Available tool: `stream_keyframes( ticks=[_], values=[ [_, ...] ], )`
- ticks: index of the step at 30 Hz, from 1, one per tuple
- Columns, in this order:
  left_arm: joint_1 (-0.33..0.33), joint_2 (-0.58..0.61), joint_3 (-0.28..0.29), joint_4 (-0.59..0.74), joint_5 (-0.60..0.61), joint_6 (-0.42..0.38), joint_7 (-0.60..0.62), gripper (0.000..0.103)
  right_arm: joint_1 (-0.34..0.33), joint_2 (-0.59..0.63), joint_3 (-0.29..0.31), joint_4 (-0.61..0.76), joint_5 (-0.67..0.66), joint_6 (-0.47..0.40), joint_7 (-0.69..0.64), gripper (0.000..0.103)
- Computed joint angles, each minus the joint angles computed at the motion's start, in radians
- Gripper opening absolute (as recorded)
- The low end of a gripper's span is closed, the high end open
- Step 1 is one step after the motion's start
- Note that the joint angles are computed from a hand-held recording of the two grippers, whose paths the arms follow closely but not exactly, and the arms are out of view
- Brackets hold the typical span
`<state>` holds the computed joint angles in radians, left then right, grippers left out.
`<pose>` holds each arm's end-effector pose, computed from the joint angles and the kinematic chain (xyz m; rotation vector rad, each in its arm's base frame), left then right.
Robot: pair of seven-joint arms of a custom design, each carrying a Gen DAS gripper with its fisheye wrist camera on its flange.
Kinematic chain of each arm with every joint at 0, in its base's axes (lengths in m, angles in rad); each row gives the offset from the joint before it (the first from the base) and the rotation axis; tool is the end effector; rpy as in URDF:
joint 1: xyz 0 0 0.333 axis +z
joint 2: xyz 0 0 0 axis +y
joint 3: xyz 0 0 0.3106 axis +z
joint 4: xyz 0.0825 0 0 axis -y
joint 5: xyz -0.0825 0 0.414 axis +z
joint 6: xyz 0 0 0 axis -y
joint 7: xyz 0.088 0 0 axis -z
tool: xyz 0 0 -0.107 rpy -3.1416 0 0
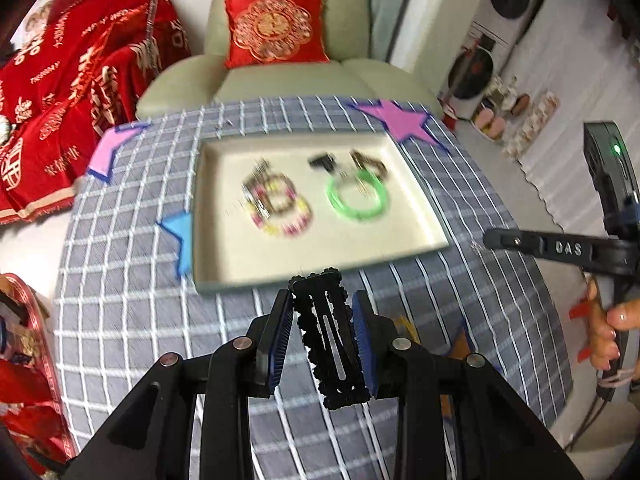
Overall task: Organize jewelry
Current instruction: 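Carry the black barrette and silver charm into the tray and open both tools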
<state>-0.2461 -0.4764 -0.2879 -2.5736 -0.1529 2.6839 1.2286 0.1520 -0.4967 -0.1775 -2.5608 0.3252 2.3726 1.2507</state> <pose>0.4014 -0.2347 0.4612 -1.9086 2.0723 -0.7668 0.4456 -0.0078 0.4443 -1.9987 1.8056 -0.0497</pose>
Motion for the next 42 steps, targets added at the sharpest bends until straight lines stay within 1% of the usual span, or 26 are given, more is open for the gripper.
stream_keyframes(
  ticks=[7,12,17,30,42],
  values=[
    [0.094,0.142,-0.024,0.111,0.108,0.045,-0.068,0.039,0.033,0.132,0.002,0.112,0.074,0.025,-0.052,0.005],
    [0.117,0.232,-0.021,0.174,0.196,0.051,-0.116,0.039,0.029,0.219,0.029,0.174,0.115,0.032,-0.08,0.005],
    [0.112,0.296,-0.002,0.212,0.254,0.041,-0.152,0.039,0.014,0.293,0.06,0.223,0.135,0.037,-0.094,0.005],
    [0.081,0.435,0.053,0.297,0.329,0.005,-0.218,0.039,-0.017,0.443,0.126,0.326,0.185,0.041,-0.119,0.005],
    [0.053,0.504,0.086,0.342,0.388,-0.025,-0.251,0.039,-0.038,0.538,0.172,0.374,0.176,0.047,-0.121,0.005]
  ],
)
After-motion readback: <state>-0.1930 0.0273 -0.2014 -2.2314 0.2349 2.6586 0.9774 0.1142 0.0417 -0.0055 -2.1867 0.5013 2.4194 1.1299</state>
